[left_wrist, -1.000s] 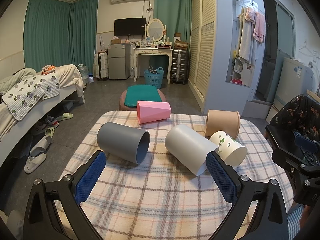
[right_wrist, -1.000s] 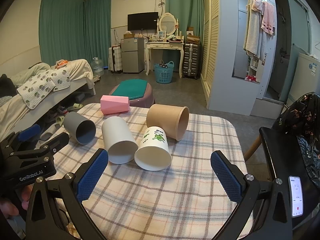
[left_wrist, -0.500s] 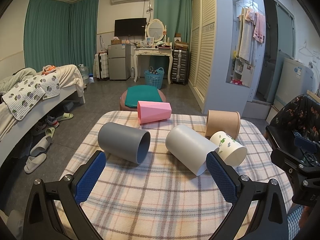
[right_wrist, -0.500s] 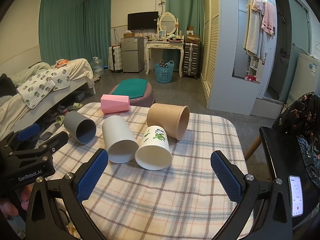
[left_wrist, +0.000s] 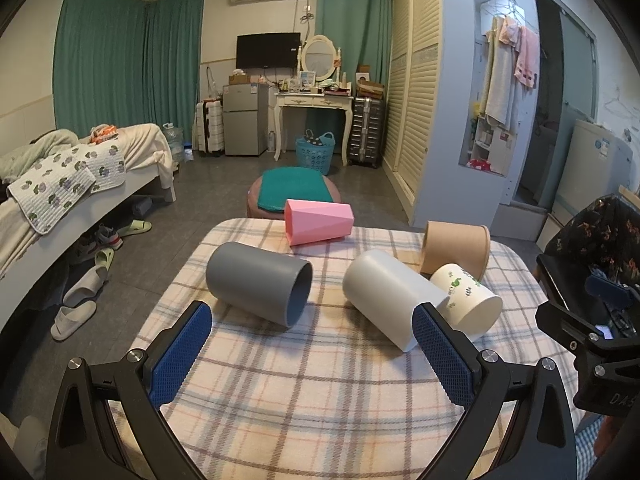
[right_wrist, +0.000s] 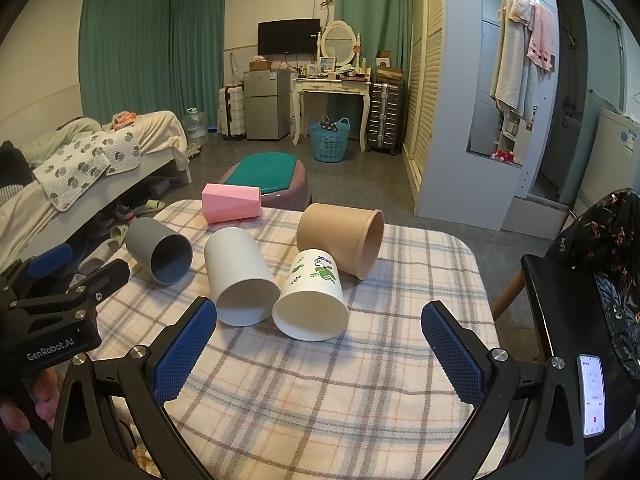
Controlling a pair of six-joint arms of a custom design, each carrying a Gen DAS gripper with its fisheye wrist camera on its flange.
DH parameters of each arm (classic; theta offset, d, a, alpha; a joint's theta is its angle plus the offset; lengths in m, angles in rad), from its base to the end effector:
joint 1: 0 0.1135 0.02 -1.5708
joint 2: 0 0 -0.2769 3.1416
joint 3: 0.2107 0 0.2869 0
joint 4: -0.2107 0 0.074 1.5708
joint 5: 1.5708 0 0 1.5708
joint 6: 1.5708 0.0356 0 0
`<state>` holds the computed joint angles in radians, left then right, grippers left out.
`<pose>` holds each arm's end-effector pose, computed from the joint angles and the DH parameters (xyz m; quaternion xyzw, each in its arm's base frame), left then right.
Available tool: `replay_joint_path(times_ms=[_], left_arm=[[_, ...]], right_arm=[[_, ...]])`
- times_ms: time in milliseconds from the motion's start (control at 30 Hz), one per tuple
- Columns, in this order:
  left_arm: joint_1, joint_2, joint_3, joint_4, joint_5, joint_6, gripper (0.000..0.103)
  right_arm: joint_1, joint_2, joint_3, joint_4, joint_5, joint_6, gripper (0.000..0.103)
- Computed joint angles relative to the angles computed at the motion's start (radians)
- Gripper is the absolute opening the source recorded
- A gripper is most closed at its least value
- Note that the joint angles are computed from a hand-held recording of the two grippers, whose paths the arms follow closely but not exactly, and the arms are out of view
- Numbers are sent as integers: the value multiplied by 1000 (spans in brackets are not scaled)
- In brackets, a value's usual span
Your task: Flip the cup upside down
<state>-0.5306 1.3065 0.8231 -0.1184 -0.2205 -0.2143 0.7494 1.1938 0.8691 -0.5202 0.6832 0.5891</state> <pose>0.2744 -0.1520 0.2420 0.0879 0.8766 -0.0778 0.4666 0.2134 0.1678 0.2623 0.0480 0.8875 -0.0381 0.4567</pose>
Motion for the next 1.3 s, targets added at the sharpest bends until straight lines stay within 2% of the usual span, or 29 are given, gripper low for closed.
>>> replay_joint_path(times_ms=[200, 400, 633, 800, 1033, 1100, 1300], left_arm=[[71, 34, 30, -5, 36, 11, 103], [145, 103, 47, 2, 72, 14, 103], [203, 186, 63, 19, 110, 38, 103], [231, 216, 65, 33, 139, 50, 103], [246, 244, 73, 46, 170, 55, 103], [248, 243, 69, 49, 179, 55, 103], [240, 231, 60, 52, 203, 71, 103]], right_arm=[[-40, 88, 81, 26, -61, -122, 103], [-93, 289, 222, 38, -165, -262, 103], [-127, 510, 338, 74, -258, -306, 101], [-142, 619, 418, 51, -282, -321, 96], [-150, 703, 497, -17, -279, -328, 82], [-151, 703, 500, -30, -275, -309, 76], [-119, 634, 427, -32, -259, -191, 75]])
